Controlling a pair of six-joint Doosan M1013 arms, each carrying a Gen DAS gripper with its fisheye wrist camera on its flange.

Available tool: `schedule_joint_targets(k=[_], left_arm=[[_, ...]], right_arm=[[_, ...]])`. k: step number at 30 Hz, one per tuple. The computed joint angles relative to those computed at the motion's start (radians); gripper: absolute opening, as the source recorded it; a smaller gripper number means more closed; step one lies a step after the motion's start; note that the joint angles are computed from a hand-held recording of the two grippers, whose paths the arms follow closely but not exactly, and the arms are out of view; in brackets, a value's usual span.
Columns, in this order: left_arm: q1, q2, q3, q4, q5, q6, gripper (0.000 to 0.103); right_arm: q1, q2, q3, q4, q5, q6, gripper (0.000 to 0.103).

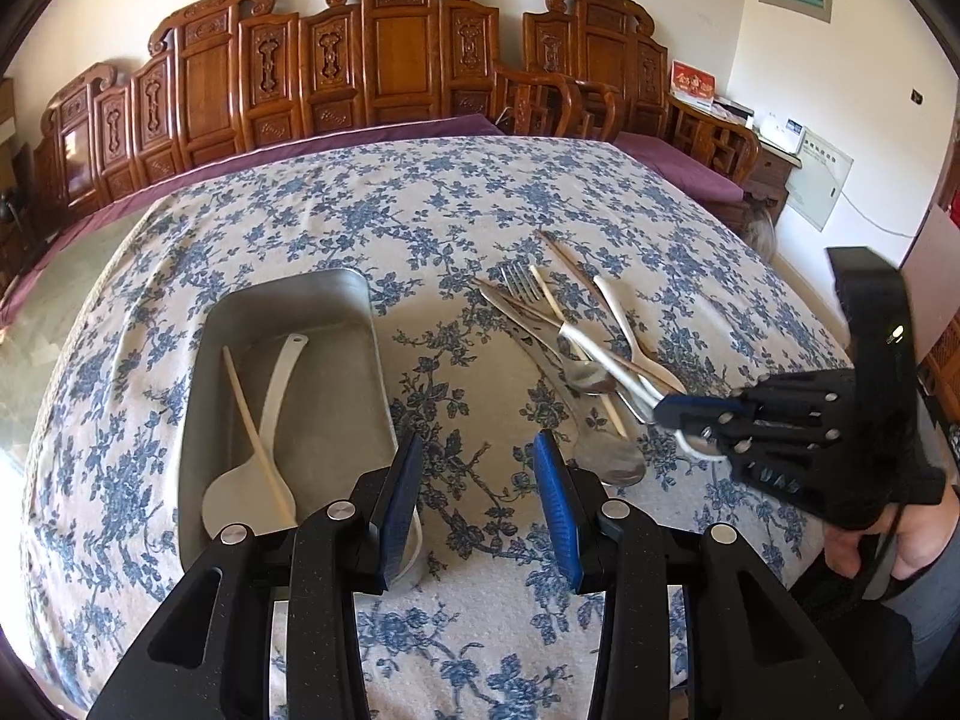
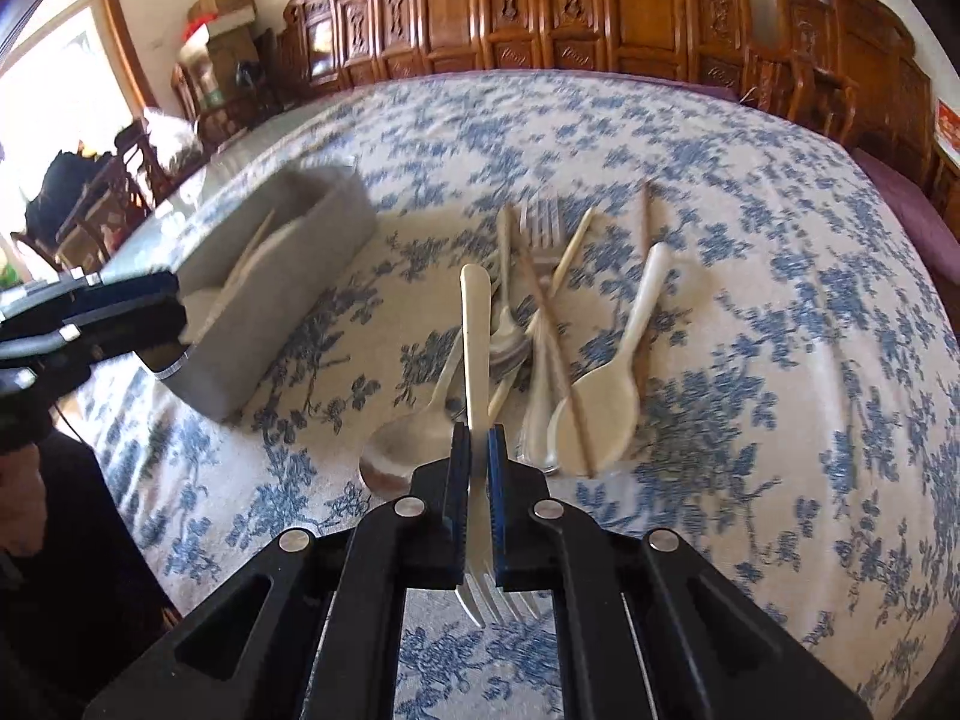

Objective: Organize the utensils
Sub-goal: 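Return the right gripper to the pile and grasp a cream plastic fork, then grasp a metal spoon with the left gripper while the right gripper holds the fork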

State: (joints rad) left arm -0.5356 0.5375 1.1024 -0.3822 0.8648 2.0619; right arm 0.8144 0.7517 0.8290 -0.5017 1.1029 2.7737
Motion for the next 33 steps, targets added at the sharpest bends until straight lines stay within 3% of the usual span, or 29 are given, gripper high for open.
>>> schedule_joint_targets(k=[10, 20, 33], left_arm=[[-0.05, 0.023, -0.045, 0.092, 0.032, -0.032, 0.036], [-0.103, 0.103, -0.15, 0.156, 0.102, -0.087, 0.036], [-0.146, 0.183, -0.239, 0.249, 0.176, -0.115, 0.036]], right_arm=[[-0.005, -0.067, 0.109, -0.092, 0.0, 0.138, 0.007], [-0.019, -0.117, 0.196, -0.113, -0.031, 0.233, 0.007], [-0.025, -0.129, 0.218, -0.105, -0.064, 0.256, 0.007]])
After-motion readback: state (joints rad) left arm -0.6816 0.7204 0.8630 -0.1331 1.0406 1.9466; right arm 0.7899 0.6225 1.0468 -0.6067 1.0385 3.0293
